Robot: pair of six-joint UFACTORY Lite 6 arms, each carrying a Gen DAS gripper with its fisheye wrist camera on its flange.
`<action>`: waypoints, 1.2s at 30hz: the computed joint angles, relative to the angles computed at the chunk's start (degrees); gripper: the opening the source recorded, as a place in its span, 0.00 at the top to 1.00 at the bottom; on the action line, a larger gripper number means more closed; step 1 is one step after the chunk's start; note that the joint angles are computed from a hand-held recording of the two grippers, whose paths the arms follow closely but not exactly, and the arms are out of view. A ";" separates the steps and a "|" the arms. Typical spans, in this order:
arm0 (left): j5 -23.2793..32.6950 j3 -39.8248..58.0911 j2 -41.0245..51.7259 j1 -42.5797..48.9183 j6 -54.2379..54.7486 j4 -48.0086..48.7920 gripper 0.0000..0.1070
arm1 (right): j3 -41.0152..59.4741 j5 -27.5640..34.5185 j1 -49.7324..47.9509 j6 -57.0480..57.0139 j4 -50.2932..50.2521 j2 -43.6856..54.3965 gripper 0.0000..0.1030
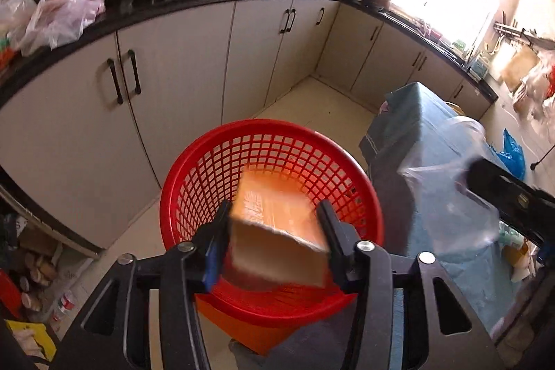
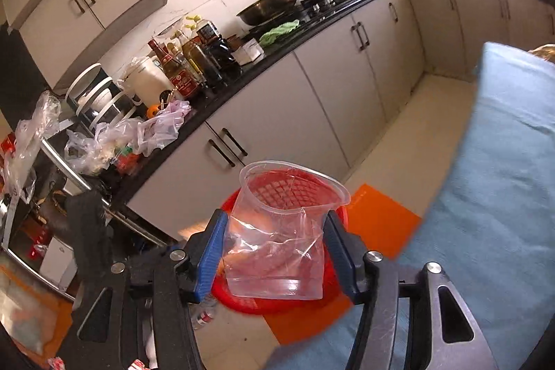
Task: Collect trash
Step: 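Carry the box and cup with both grippers over the red basket, then open both grippers to drop the box and cup into the red basket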
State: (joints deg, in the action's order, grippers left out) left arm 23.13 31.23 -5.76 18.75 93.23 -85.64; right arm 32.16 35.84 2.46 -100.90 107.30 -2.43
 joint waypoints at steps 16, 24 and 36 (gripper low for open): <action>-5.74 3.99 7.26 6.31 14.01 -14.21 0.36 | 8.90 -17.39 7.58 -14.17 13.60 16.82 0.30; -2.52 14.93 25.69 7.34 -3.33 4.21 0.70 | 15.66 -16.89 6.33 2.46 -2.47 26.65 0.81; -2.01 7.56 21.56 7.05 -2.12 4.18 0.78 | 9.91 -17.50 4.93 3.41 -5.88 18.78 0.60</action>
State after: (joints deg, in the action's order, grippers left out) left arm 21.12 38.79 15.80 25.80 91.11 -81.46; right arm 42.08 18.34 7.39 -97.49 101.42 16.35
